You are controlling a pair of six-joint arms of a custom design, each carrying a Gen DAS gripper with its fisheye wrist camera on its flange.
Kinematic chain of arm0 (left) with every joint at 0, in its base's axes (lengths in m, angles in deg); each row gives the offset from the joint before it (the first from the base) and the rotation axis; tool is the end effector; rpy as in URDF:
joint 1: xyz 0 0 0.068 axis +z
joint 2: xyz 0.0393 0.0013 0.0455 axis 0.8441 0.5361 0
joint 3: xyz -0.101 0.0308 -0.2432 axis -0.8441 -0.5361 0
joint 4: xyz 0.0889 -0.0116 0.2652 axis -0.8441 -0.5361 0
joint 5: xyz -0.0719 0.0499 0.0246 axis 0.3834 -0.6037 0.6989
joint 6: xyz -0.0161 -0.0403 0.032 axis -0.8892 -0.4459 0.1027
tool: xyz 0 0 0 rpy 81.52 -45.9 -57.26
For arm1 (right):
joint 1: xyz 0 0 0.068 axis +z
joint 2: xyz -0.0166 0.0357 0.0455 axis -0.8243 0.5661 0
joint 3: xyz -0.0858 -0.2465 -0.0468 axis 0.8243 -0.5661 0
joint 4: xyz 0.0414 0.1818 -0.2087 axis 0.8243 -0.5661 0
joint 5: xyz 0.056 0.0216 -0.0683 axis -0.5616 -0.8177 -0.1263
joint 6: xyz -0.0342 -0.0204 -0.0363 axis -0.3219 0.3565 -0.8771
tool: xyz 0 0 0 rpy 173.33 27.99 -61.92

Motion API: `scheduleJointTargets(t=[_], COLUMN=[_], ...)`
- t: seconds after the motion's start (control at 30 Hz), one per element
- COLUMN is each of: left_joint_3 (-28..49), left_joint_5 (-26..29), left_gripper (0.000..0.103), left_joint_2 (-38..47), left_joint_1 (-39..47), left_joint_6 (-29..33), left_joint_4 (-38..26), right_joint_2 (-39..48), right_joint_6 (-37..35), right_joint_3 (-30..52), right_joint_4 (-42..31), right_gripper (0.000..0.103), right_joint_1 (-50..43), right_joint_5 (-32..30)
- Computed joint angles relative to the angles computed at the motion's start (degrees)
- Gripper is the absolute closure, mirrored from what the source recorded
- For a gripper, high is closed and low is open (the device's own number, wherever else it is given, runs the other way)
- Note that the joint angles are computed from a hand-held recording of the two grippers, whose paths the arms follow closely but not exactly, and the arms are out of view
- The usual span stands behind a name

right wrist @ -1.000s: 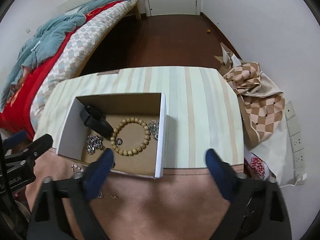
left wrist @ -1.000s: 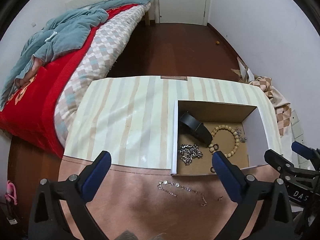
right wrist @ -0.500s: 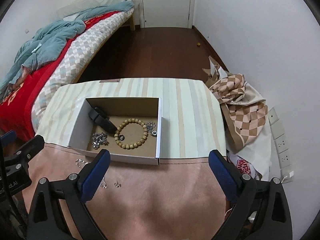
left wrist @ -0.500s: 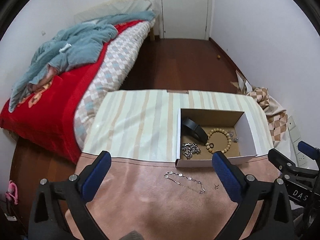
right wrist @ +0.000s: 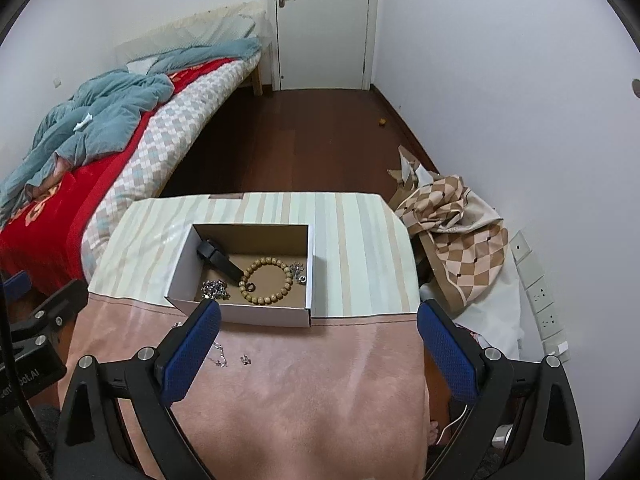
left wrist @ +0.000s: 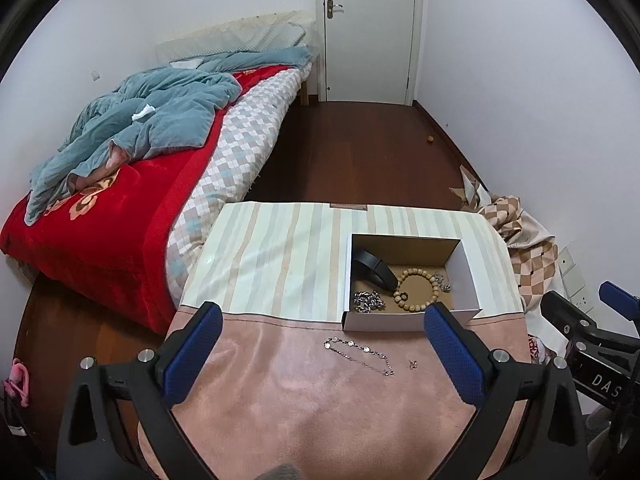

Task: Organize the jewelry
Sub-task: 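Withdraw both tools from the box above the table, then grasp the silver earrings with the right gripper while the left grasps the chain necklace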

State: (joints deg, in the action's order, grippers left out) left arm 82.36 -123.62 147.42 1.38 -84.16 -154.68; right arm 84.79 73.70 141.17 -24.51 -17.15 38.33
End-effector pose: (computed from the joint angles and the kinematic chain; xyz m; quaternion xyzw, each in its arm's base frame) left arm 0.1473 -0.1773 0.3212 -0.2270 0.9053 0.0906 0.3474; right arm 0.2307 0.1743 0.3042 -0.1901 0.9194 0.0619 0.3388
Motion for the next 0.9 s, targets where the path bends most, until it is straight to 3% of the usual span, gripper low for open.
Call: scheduleJointTargets(t=[0.2,0.4,0.43,0.57,0.8,0.9], left_joint_3=[-2.9,-15.2,-18.2,-25.5,-32.0,-33.3], left_joint_5=[0.9,7.3,9.3,14.1,17.1,17.5], left_gripper=[0.0,0.0,0.0,0.0,0.0,0.0], left_joint_2=[0.3,0.3,0.3,-0.1,-1.8,-3.0], left_joint_1=[-1.0,1.8,3.1,6.8,11.8,14.0], left_joint_6=[-4.4,-5.2,-4.4,-1.7,1.8,3.7], left_joint_4=[-1.0,5.9,8.3,15.0,20.6,22.3], right_joint_2=[-1.2,2.7,3.8,12.7,24.0,25.8], right_joint_6=[1.2,2.1,1.9,0.7,0.0,0.0], right_joint_3=[-2.5,-12.9,-14.5,-17.7,-17.0,-16.8], right_joint_4=[0.7,9.8,12.2,21.4,30.6,33.0], right_gripper=[0.003,0.004,0.008,0.042,0.057,0.072], right_joint_1=[-1.1,-2.6,-2.5,-1.0,4.4,6.0], right_joint_5=[-3.1,-10.3,-11.1,-14.7,-12.8,-11.1])
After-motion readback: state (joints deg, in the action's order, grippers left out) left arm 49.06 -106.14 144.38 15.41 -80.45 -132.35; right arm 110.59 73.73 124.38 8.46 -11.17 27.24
